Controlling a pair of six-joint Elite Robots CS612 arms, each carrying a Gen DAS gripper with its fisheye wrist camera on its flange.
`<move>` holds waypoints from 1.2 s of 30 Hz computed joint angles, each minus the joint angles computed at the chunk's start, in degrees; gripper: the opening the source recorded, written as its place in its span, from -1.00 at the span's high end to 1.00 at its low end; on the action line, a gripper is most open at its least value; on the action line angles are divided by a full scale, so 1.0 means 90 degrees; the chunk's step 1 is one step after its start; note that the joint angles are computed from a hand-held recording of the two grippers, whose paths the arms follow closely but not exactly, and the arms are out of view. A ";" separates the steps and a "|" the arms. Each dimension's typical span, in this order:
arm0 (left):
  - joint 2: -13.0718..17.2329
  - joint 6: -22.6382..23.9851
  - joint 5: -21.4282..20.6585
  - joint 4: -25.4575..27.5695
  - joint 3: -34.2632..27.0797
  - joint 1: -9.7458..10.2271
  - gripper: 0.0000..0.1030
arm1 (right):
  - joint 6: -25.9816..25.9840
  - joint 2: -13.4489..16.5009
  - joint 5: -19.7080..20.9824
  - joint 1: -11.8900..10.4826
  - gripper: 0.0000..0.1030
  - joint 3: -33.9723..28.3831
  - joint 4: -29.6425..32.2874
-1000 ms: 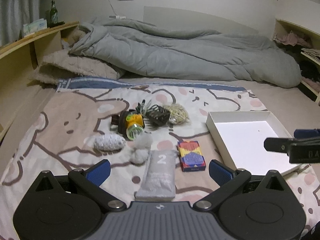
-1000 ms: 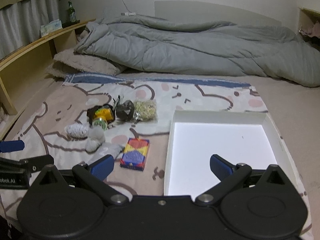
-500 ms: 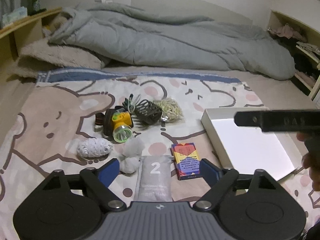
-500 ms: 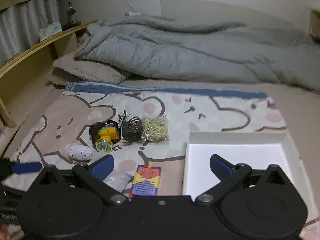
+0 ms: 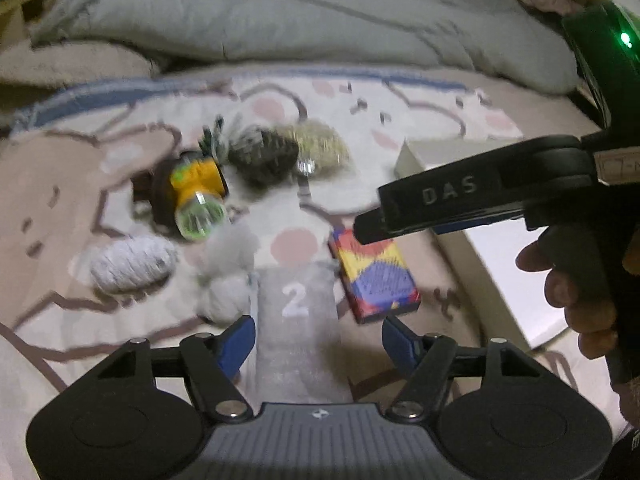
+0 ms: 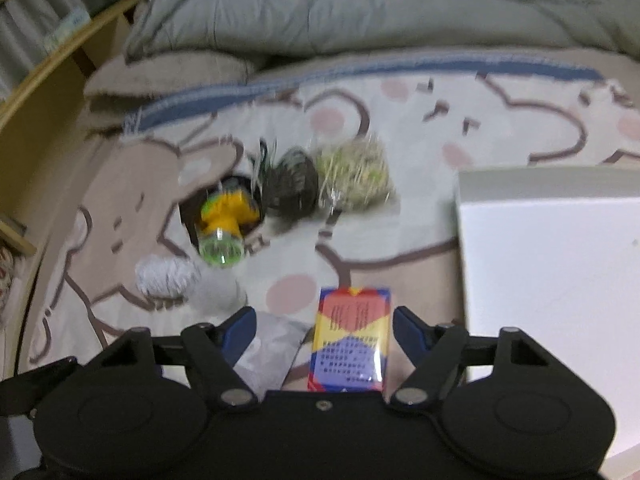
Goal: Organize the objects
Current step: 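Grasp the grey printed packet with the left tool while the right tool grasps the colourful card box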
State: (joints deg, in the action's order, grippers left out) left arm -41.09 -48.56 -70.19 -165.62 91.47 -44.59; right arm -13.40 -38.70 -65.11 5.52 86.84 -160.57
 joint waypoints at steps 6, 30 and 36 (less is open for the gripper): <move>0.0163 -0.0405 -0.0596 0.0129 -0.0043 0.0148 -0.36 | -0.0099 0.0197 -0.0423 0.0129 -0.29 -0.0243 0.0659; 0.0129 -0.1741 -0.0728 0.0751 0.0123 -0.0049 -0.16 | -0.1494 0.0267 -0.1077 0.0281 -0.15 -0.0021 0.0162; -0.0014 -0.2262 -0.1117 0.0323 0.0456 -0.0074 -0.17 | -0.1992 0.0040 -0.0892 0.0245 0.16 0.0295 0.0397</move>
State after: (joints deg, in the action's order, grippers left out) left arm -41.22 -68.92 -80.24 -162.71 95.57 -45.25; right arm -31.32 -38.34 -73.13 7.73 89.49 -156.99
